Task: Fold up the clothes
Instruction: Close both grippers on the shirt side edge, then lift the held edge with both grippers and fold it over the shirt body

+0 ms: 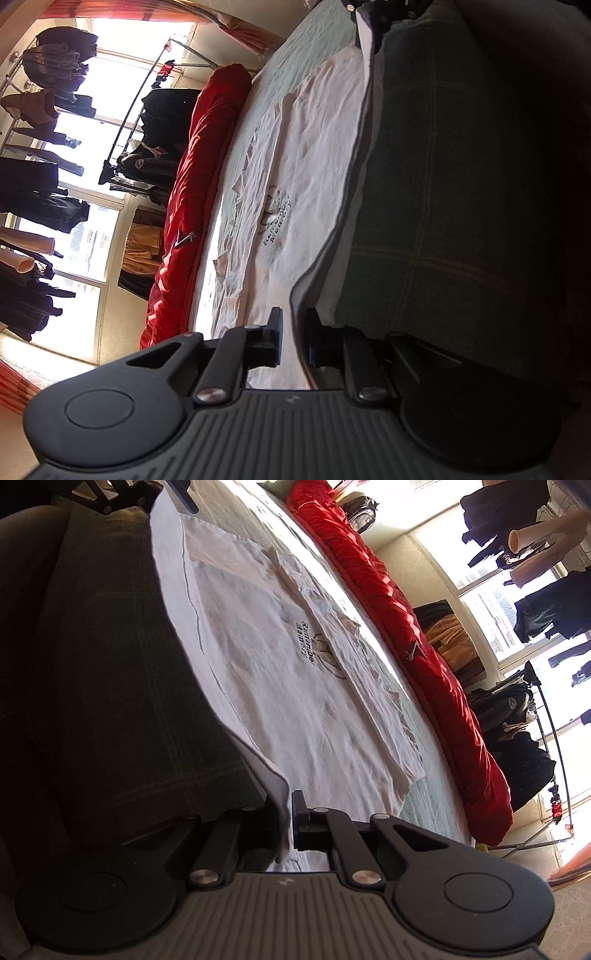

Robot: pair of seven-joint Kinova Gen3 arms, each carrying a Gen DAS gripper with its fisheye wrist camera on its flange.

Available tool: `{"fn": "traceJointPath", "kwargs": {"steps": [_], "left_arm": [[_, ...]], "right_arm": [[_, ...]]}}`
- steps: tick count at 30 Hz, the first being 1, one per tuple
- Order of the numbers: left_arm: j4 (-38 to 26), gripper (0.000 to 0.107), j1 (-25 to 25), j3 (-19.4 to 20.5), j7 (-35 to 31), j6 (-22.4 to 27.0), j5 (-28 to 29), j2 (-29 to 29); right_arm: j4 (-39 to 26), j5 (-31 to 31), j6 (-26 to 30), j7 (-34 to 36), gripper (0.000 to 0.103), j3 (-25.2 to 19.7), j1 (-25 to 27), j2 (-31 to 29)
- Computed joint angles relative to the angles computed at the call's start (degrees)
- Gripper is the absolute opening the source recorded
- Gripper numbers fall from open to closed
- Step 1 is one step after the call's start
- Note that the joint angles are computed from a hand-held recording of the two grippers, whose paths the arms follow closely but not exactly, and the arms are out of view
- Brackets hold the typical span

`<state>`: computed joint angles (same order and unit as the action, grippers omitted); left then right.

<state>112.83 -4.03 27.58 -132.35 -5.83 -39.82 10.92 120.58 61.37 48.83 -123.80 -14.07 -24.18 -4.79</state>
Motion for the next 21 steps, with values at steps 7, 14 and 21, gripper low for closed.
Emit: {"fn": "traceJointPath", "kwargs": {"steps": [7,14,21], "left_arm": [[-3.7,0.005,4.8,-4.3,-2.7,-0.2,3.8,2.1],[-8.9,0.005,14.0,-13.4,-8.6,-1.2,11.7,5.7],[-17.9,0.005,25.1,-24.8,-12.9,-3.3,25.0,12.7]], "right_arm": [[-1.4,3.9,-1.6,0.4,0.007,1.3,1.7,0.4],[-3.7,8.8,-4.6,-0.9,0.007,3.8,3.8,3.2],[-8.5,15.6,-9.6,-6.4,0.007,8.3,6.5,9.1]]}}
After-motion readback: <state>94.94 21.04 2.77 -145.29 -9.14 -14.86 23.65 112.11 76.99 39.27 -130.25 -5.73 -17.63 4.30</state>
